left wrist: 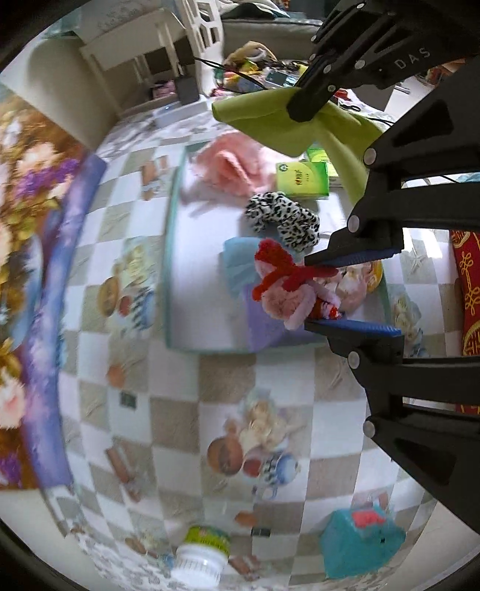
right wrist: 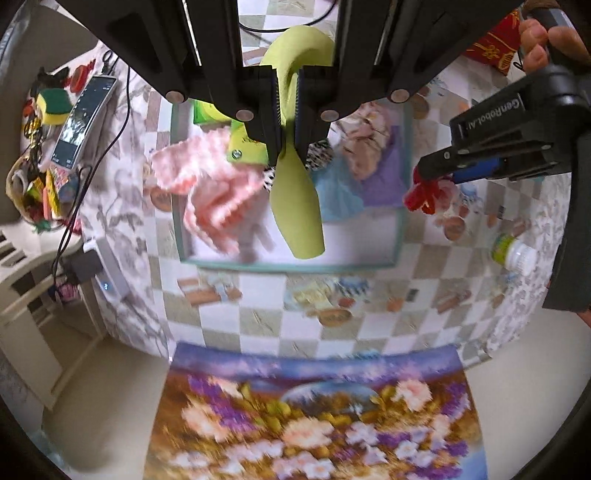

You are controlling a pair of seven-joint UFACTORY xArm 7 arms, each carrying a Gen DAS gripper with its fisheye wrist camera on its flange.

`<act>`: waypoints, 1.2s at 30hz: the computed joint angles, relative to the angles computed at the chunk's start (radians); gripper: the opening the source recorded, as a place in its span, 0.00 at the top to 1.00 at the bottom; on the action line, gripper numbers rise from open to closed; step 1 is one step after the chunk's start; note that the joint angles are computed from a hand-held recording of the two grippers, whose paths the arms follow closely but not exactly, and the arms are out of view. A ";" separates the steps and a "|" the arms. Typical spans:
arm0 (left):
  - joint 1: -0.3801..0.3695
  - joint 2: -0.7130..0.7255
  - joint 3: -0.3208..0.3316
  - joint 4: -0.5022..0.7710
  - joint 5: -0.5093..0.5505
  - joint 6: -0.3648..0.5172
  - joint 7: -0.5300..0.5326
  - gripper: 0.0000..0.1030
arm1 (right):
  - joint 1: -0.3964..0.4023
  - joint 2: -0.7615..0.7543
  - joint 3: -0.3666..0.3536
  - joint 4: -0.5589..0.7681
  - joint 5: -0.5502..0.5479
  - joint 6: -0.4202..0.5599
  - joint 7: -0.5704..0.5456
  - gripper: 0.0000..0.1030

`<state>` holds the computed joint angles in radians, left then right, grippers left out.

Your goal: Organize soft objects

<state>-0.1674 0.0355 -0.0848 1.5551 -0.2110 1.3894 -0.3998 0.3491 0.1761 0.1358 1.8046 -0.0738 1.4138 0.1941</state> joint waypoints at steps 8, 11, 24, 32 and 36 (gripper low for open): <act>-0.023 0.072 -0.015 0.033 -0.004 -0.011 -0.014 0.63 | -0.033 0.008 -0.012 -0.059 0.033 -0.029 -0.011 0.90; -0.024 0.090 -0.015 0.049 -0.015 -0.005 -0.009 0.54 | -0.036 0.018 -0.014 -0.053 0.030 -0.033 -0.012 0.90; 0.005 -0.047 0.009 -0.062 0.071 0.008 -0.050 0.20 | -0.012 -0.053 0.000 -0.093 -0.030 -0.028 0.034 0.38; 0.045 -0.211 0.028 -0.214 0.098 -0.001 -0.083 0.15 | 0.015 -0.135 0.028 -0.116 -0.087 0.050 0.053 0.29; 0.056 -0.300 0.029 -0.280 0.094 0.001 -0.091 0.15 | 0.026 -0.202 0.047 -0.149 -0.114 0.096 0.071 0.28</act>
